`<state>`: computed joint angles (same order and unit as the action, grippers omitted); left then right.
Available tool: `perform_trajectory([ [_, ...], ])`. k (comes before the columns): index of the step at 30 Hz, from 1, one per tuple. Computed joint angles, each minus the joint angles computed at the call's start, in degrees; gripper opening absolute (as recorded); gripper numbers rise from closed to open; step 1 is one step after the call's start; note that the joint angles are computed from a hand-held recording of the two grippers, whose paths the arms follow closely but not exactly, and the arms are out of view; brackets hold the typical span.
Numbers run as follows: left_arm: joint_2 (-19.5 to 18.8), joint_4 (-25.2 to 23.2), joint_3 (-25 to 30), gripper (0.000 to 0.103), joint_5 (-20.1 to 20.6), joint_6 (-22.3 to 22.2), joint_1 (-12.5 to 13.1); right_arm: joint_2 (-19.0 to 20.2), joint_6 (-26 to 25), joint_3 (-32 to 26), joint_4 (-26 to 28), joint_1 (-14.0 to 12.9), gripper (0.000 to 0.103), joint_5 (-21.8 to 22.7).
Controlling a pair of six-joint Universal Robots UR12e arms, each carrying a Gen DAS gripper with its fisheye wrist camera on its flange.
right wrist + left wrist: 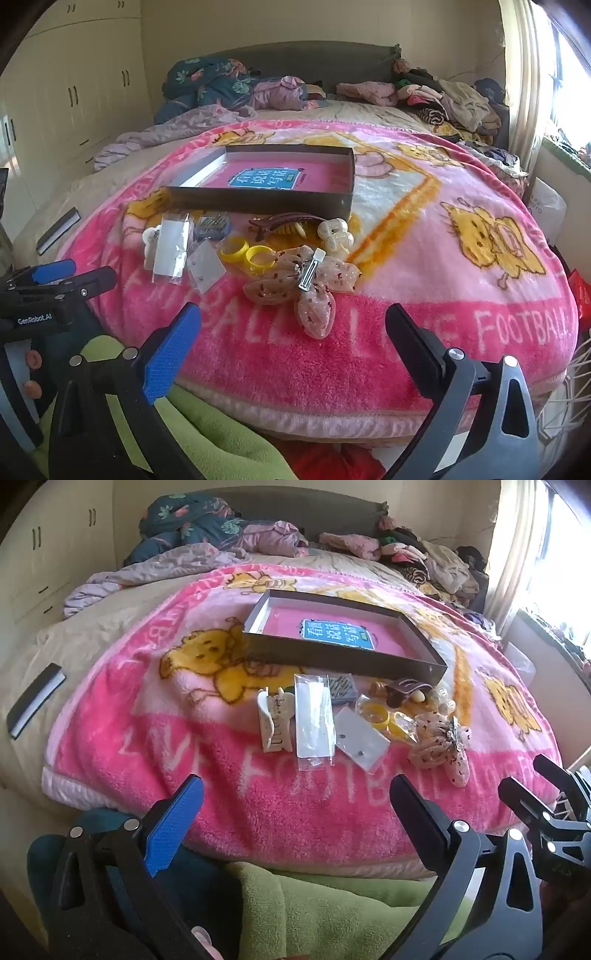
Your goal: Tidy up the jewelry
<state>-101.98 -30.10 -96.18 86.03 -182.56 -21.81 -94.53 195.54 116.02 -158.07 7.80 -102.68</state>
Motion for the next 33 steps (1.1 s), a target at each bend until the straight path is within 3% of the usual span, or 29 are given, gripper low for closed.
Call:
perform_trajectory([
  [33,0.52,0.3,0.16,0.092,-0.77,-0.17,0.68,-0.15,-0.25,0.25,-0.45,-0.42,0.097,1.81],
])
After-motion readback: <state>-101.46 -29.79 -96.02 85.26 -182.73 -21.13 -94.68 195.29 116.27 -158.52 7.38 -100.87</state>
